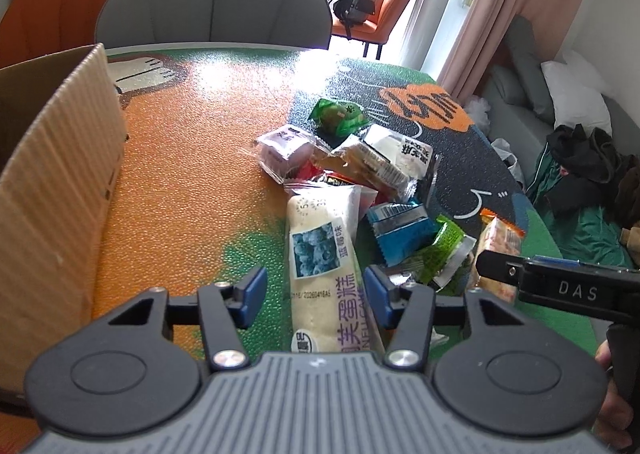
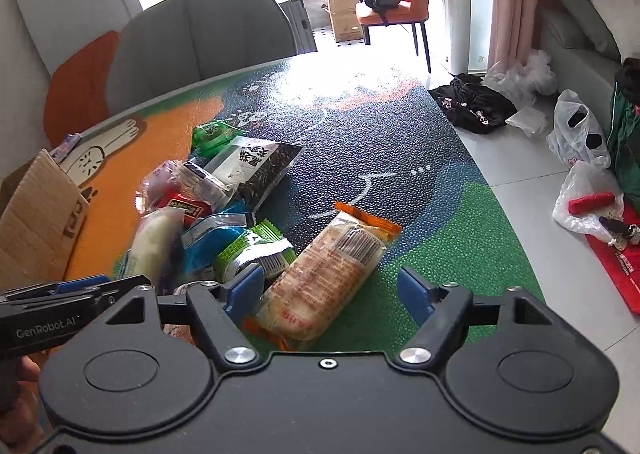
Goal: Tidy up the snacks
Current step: 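Grasp the white bread bag with the left gripper while the right gripper grasps the orange bread pack, then carry both bread bags into the cardboard box and open both grippers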
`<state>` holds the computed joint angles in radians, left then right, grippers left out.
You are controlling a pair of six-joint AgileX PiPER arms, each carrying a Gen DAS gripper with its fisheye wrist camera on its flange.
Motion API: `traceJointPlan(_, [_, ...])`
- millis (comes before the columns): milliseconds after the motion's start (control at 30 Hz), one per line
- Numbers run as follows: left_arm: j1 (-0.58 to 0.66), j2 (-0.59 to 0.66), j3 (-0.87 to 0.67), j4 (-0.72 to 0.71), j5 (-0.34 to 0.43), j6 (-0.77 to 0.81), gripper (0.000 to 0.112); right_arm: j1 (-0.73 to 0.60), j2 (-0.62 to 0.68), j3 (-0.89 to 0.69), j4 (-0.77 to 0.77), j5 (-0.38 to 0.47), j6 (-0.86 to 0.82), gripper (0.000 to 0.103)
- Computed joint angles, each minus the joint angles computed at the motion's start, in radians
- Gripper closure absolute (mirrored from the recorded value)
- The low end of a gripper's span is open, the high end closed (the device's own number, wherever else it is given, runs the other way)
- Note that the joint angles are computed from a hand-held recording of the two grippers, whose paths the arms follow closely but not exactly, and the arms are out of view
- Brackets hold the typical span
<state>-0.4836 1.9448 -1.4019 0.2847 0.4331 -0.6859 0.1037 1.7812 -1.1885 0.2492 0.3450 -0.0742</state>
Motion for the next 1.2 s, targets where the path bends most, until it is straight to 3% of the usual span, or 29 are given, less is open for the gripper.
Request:
traceJointPlan(233, [-0.034,0.029,-0.022,0.137,0.023,-0.111,0.061,0.025,0.028,-0.014,-0.205,-0.002,0.180,0.030])
traceJointPlan(333, [-0.037,0.026,-0.017,0.158,0.025,-0.127,0.077,0.021,0.014,0.003,-0.246,0.000,0.210,0.036])
traceJointPlan(467, [-0.030,0.011,0.004,0.136,0.006,-0.117,0.081,0.023,-0.007,0.023,-0.312,0.005,0.260,0.069])
traceJointPlan(567, [-0.031,-0.012,0.027,0.123,-0.006,-0.106,0.082,0.002,-0.028,0.042,-0.157,0.001,0.099,0.070])
traceJointPlan(900, [-0.041,-0.127,0.101,0.184,-0.011,-0.166,0.083,0.009,-0.110,0.084,0.021,-0.022,-0.061,0.070])
traceJointPlan(1200, [-0.029,-0.240,0.163,0.245,-0.008,-0.209,0.083,0.067,-0.159,0.068,0.070,-0.017,-0.088,0.070])
